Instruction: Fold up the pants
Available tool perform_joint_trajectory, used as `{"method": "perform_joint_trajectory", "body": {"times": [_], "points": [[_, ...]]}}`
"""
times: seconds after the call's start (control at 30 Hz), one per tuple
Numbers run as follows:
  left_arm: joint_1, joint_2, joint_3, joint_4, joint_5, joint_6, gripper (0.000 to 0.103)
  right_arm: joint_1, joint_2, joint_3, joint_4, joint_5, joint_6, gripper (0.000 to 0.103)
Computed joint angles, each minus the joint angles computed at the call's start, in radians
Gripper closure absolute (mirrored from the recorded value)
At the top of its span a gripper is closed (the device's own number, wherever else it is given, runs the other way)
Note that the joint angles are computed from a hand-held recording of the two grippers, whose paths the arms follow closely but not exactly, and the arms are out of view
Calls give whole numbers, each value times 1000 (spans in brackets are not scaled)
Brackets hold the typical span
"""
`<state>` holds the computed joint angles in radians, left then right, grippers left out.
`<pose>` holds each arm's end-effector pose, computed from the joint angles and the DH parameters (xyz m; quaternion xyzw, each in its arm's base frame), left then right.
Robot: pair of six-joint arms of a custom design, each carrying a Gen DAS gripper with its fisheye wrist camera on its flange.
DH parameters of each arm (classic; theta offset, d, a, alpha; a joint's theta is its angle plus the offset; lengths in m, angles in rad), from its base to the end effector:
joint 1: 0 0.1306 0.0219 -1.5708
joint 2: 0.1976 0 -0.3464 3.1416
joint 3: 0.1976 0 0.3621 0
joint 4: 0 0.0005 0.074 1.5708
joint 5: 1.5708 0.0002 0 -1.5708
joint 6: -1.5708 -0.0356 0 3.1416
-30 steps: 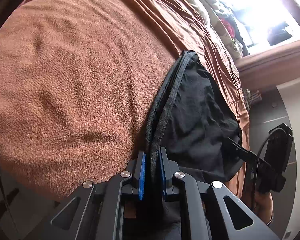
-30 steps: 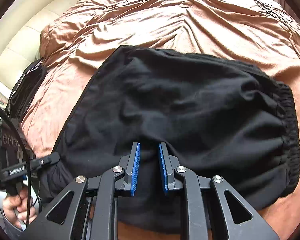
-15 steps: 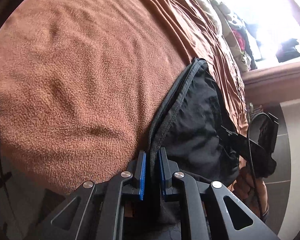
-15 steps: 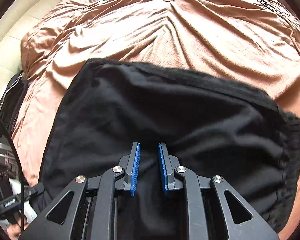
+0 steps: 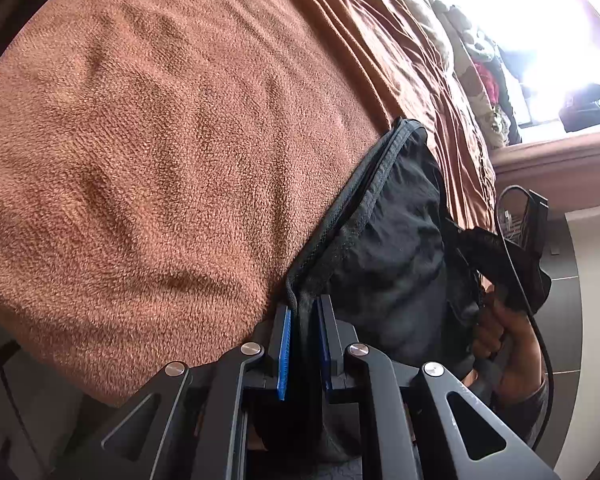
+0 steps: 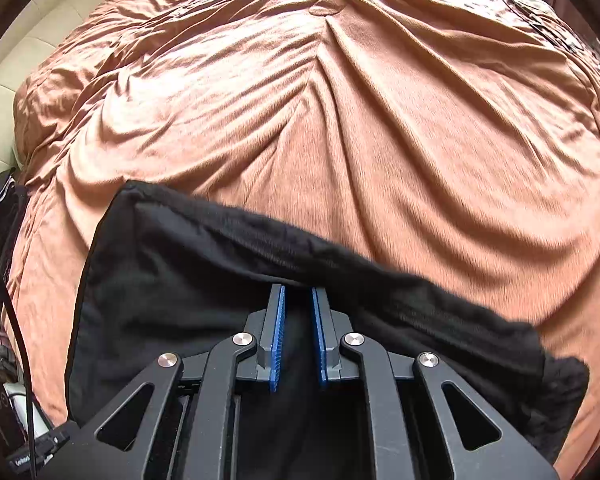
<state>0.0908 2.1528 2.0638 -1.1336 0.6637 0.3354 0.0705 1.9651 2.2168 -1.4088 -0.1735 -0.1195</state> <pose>0.6600 0.0376 0.2488 -0.1418 0.9220 -0.3385 0.1234 0.6076 0.0486 0.4083 0.0061 0.9751 0.1038 0.1956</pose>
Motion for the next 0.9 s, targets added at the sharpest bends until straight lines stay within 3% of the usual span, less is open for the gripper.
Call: {"method": "perform_joint_trajectory", "body": {"times": [0.23,0.33,0.7,0.9], "points": [[0,3,4,-4,2,-6,90,4,62,88,-22,13,-7,94],[1,-4,-8,3,7,-8,90,-2,37,65,-11,-14,-14,94],[7,-38,-67,55,20,-9,92,8,-231,-299,98,-124,19,94],[10,-33,-56,40,32,-19,92,16,-328,-446,119,-158,43,94]]}}
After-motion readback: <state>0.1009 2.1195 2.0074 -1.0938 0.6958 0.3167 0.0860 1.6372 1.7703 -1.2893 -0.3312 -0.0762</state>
